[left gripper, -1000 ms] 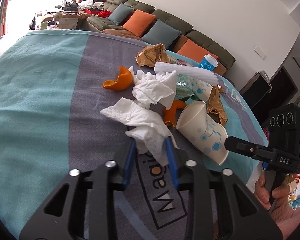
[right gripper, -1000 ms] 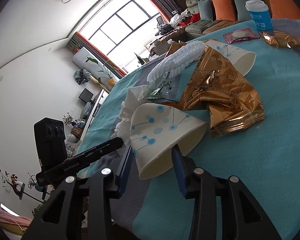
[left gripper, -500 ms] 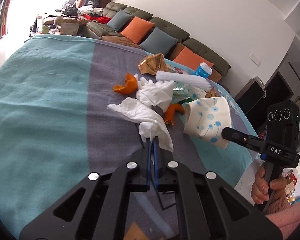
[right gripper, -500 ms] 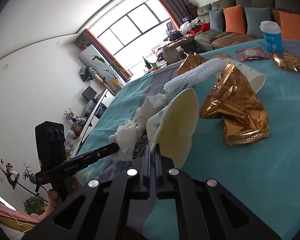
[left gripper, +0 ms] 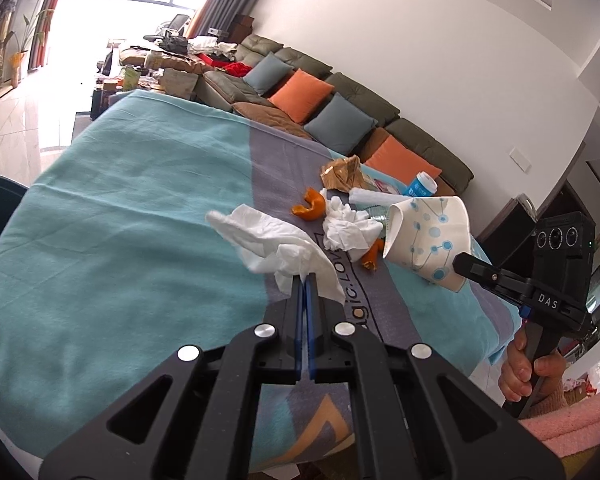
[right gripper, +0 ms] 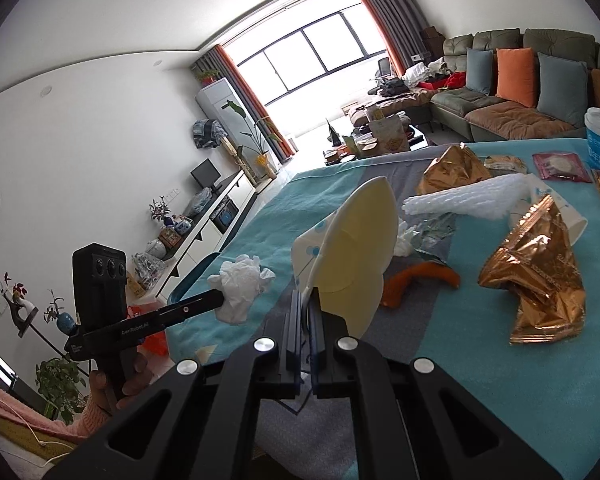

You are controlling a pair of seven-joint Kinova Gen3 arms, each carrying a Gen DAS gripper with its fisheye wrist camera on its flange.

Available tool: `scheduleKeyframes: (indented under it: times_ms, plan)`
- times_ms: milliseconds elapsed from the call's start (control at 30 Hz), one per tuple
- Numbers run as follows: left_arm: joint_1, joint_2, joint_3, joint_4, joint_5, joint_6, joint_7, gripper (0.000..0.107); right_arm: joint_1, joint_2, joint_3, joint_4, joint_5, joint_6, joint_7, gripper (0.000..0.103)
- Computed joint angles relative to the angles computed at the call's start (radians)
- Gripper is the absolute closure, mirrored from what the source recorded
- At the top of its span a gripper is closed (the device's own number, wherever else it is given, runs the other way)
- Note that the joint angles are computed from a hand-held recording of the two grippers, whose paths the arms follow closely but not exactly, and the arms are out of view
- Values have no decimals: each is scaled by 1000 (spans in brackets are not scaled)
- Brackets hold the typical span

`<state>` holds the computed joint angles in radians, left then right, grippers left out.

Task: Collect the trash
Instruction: 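Grasp the white tissue with the left tool while the right tool grasps the blue-dotted paper cup, then carry the tissue and cup over the teal bin and open both tools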

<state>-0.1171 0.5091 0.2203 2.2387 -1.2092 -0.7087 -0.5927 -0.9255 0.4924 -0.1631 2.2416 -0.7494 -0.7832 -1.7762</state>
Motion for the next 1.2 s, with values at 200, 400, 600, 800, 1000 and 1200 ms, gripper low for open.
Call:
scheduleKeyframes:
  times_ms: [200, 400, 600, 800, 1000, 1200]
  plan:
    - [-29, -34, -21, 41, 41, -13, -36, 106, 44, 31, 0, -89, 114, 81, 16, 101]
    - [-69, -75, -43, 90, 98, -37, -82, 106, 88, 67, 5, -213, 246, 202, 22, 101]
    - [-118, -114, -69, 127, 143, -48, -109, 106, 133, 115, -4, -351, 392, 324, 4, 101]
    - [-169, -138, -94, 152, 166, -61, -113, 106, 161, 168, -14, -491, 512, 441, -22, 101]
    - [-212, -146, -121, 164, 196, -69, -129, 106, 209, 226, -62, -633, 628, 545, -48, 101]
    - [-245, -135, -131, 141, 219, -35, -109, 106, 250, 299, -123, -797, 718, 672, -53, 101]
